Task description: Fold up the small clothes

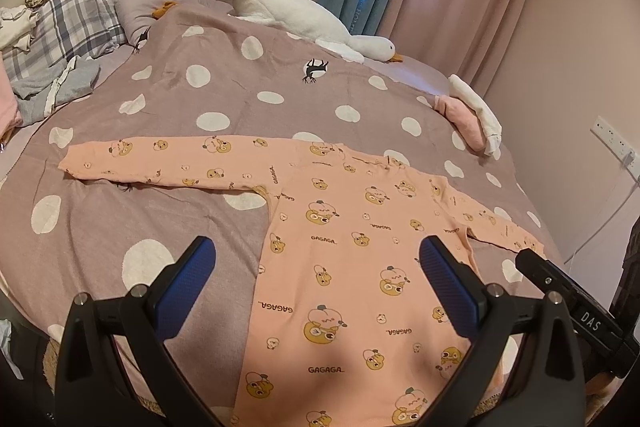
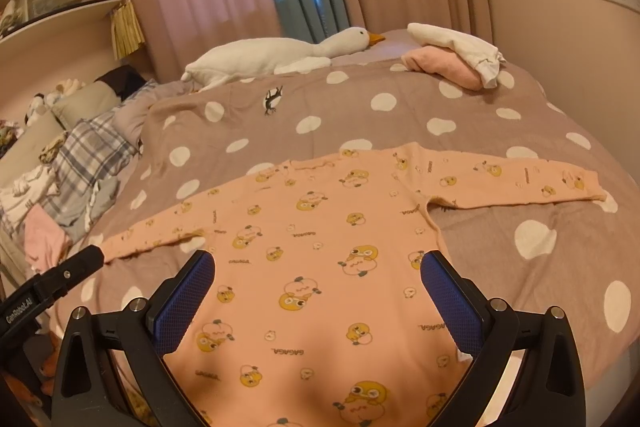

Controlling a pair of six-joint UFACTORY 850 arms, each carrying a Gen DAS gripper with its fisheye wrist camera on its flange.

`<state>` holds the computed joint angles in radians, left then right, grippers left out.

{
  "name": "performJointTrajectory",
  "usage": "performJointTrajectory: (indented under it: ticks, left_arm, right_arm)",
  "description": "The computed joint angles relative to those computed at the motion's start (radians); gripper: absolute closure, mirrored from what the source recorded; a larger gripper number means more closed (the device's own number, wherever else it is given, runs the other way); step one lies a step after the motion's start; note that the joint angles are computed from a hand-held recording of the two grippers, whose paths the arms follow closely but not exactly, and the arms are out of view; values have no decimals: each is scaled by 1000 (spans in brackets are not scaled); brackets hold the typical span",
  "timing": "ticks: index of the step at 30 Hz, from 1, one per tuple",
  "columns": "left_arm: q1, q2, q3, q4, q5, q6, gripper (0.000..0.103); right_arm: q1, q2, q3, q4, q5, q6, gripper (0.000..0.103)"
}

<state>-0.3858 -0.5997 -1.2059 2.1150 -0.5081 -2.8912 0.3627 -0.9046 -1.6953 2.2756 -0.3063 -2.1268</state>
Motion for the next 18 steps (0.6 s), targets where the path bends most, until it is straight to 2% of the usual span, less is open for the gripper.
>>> performJointTrajectory:
  ticks: [10, 18]
  left_arm:
    - [5, -10, -13, -43, 11, 43, 2]
    - [4, -7, -10, -30, 17, 36, 2]
  right_arm:
    - [0, 9, 20, 37, -4, -44, 1]
    - [-3, 0, -1, -25, 2, 28, 1]
